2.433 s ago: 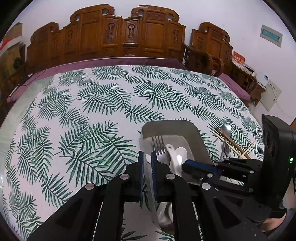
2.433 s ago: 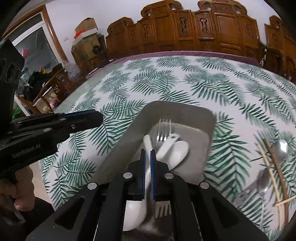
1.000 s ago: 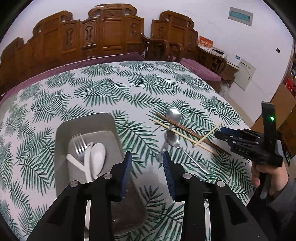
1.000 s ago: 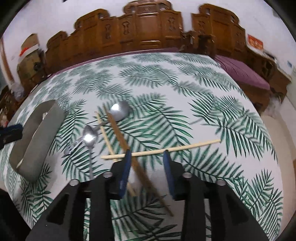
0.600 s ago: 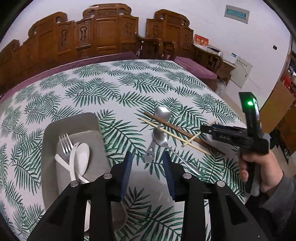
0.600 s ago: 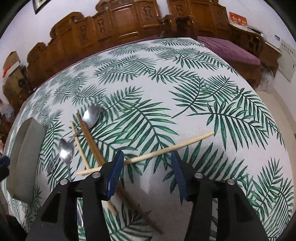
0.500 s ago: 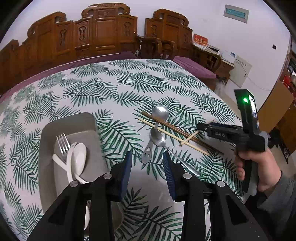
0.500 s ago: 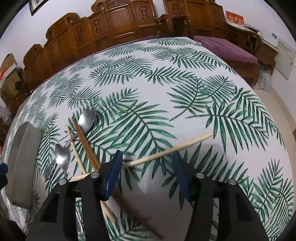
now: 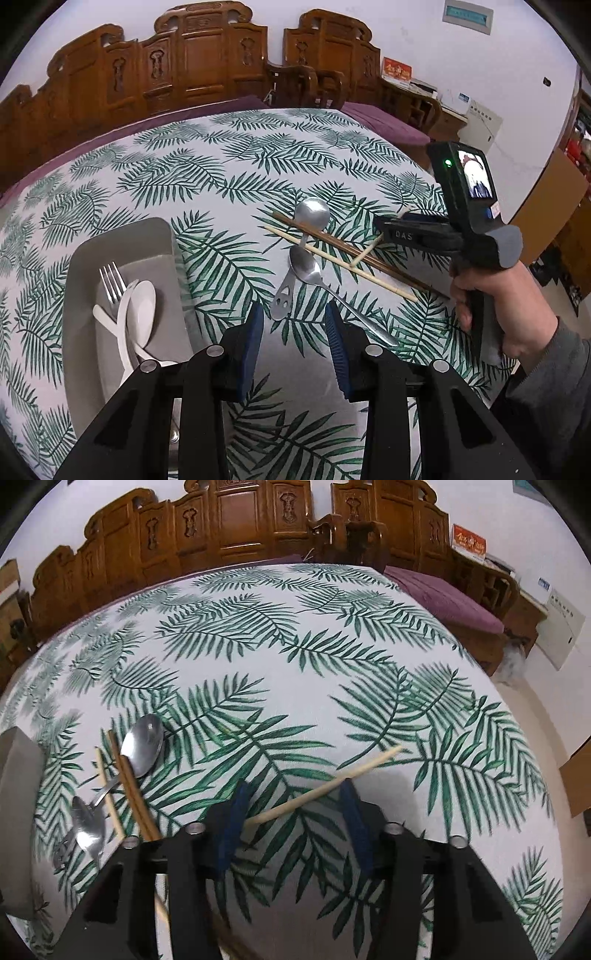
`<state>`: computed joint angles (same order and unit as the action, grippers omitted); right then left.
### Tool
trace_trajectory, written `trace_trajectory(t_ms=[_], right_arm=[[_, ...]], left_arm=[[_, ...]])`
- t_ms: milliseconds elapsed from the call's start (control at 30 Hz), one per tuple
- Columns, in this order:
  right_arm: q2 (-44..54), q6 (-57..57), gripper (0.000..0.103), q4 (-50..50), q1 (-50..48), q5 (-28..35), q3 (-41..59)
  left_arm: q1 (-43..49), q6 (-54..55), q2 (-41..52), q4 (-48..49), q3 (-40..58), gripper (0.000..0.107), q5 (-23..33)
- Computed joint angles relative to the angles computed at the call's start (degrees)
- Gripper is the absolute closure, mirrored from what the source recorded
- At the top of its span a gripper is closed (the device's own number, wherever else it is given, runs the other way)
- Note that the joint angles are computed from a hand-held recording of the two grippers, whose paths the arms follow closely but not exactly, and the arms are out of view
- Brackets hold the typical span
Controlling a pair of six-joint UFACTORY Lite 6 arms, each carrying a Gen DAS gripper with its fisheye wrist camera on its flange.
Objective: Organize utensils
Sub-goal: 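Reach the right tool to the chopsticks and grasp a light wooden chopstick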
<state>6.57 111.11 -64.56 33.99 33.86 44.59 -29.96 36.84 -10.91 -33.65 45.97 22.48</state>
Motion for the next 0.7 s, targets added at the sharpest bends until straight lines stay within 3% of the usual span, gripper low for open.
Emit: trace_trajectory(t_ms=[133,300,500,700], right_arm=[[0.0,-0.5,0.082,-0.3,-0.8,-0.6,0.2],[-2.1,-0.3,0.097,-0.8,-2.1,-3.7,-1.6],[-7.2,2.0,0.097,-3.8,-2.7,-7.7,-5.3],[-13.5,2.1,0.097,-5.3,-2.1,-6.8,-8.4]], left_arm=[[-1.1,-1.7,-0.4,1.3,-0.4,0.075,-0.6],[-2.3,-4.2,-1.2,3.2,-1.1,0.075,-1.3],[-4.7,-10.6,-1.2,8.4,-1.8,0.075,-3.1],[-7.3,-15.1,1.9,10.7,-0.6,0.075,-3.6]])
